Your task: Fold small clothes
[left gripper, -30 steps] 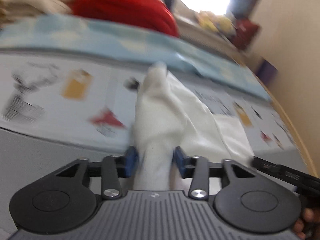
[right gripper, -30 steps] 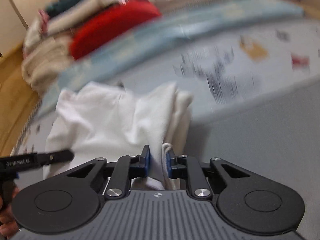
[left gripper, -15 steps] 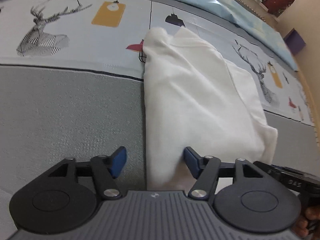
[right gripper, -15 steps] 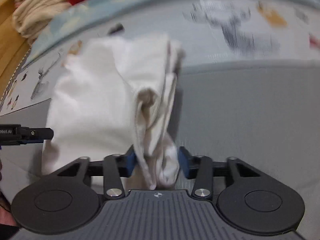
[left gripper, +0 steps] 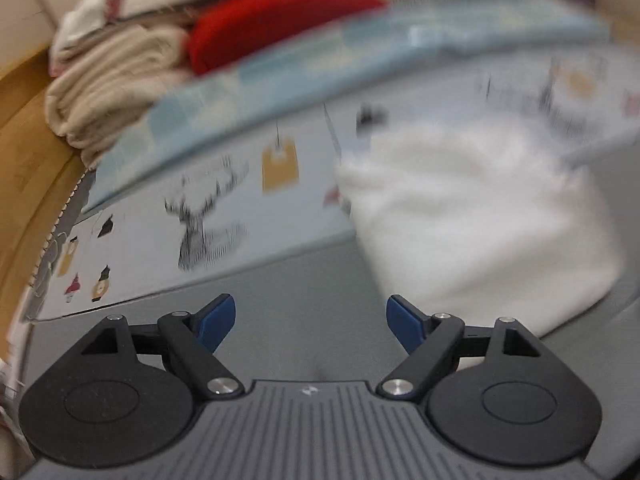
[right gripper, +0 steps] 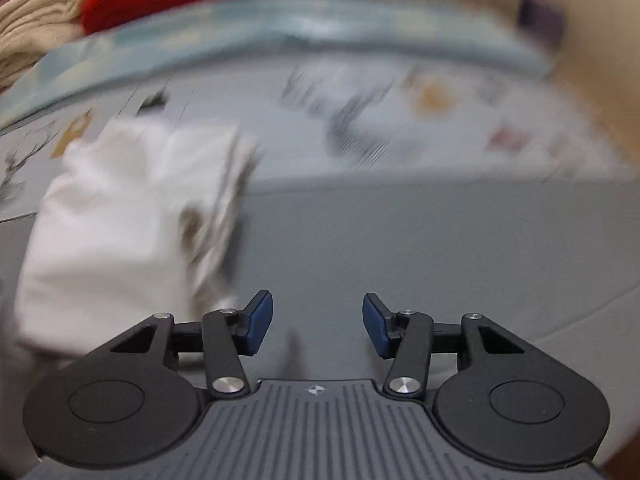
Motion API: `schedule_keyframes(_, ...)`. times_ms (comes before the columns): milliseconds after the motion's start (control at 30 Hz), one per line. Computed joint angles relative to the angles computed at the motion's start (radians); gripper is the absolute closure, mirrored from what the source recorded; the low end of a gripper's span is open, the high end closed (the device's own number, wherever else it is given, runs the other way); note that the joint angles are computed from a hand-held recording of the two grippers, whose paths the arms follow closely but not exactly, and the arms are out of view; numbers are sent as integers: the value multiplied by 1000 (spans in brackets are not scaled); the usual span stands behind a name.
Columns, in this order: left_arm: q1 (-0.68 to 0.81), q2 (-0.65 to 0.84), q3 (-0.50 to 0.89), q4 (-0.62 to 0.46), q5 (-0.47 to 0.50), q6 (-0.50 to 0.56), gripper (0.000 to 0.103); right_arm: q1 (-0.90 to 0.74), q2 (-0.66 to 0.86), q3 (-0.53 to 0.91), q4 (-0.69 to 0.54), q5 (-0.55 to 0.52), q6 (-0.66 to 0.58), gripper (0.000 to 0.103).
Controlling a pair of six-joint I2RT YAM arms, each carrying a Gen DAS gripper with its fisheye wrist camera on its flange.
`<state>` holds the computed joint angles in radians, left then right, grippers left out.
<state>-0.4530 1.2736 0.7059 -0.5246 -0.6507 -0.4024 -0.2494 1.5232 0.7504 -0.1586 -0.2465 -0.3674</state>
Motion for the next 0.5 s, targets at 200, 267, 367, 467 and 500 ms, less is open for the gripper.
schedule_keyframes(200, -409, -156, 79, -379, -287, -527, 4, -277, -372, -53, -291, -379, -125, 37)
schedule_keyframes(267, -552, -123, 112, -514, -300, -747, 1, -377, -482, -79, -408, -489, -229, 32)
schedule_keyframes(367, -713, -37, 160, -655, -271, -1006, 1, -564, -596, -107, -625, -636, -473, 21)
schedule_keyframes(467, -871, 45, 189, -796, -213, -1259, 1, -682, -614, -86, -830, -667, -648, 20)
schedule_keyframes(500, -897, 53, 182, -805, -198, -1300, 1, -724, -606, -77, -895, -679, -707, 20)
